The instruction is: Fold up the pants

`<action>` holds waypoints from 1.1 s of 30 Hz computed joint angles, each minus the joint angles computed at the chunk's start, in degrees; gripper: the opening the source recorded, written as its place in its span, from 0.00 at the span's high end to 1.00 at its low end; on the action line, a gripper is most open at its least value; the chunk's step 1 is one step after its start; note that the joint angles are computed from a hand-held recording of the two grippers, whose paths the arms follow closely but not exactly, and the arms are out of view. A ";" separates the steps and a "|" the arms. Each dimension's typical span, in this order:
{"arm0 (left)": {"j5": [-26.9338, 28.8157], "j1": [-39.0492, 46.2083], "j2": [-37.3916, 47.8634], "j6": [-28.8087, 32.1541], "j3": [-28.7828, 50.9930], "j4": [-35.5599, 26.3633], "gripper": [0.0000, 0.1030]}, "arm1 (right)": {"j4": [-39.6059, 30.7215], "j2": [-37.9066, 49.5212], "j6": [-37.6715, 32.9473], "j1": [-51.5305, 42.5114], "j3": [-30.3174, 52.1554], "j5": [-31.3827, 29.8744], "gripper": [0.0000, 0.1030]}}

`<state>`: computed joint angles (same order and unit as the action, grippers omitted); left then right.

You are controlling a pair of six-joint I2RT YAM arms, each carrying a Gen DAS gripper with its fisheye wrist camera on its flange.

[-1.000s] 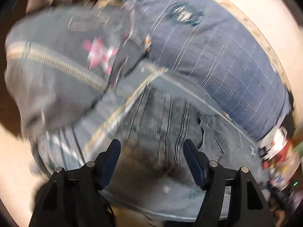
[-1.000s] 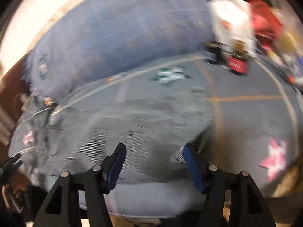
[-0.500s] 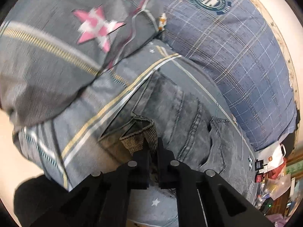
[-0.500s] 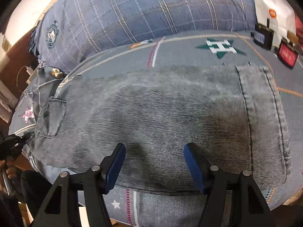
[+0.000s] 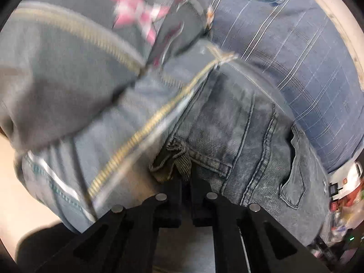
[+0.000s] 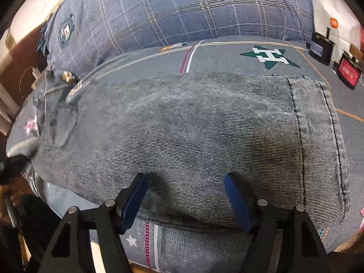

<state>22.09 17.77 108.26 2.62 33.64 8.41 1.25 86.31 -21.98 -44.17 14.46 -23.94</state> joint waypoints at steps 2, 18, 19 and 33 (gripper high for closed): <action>-1.22 -1.65 -3.70 -0.08 -1.29 0.22 0.89 | -0.76 -0.84 0.77 1.75 0.04 1.19 0.28; -11.82 -20.55 -17.36 1.45 -10.81 8.71 0.42 | -16.30 -6.37 1.94 -6.30 7.03 -7.83 0.23; -14.03 -21.37 -12.95 2.23 -9.31 9.76 0.42 | -18.32 -8.63 2.21 -4.39 7.61 -10.30 0.22; -17.64 -19.28 -1.22 1.70 0.11 7.31 0.36 | -15.61 -2.07 19.83 30.53 21.71 2.40 0.25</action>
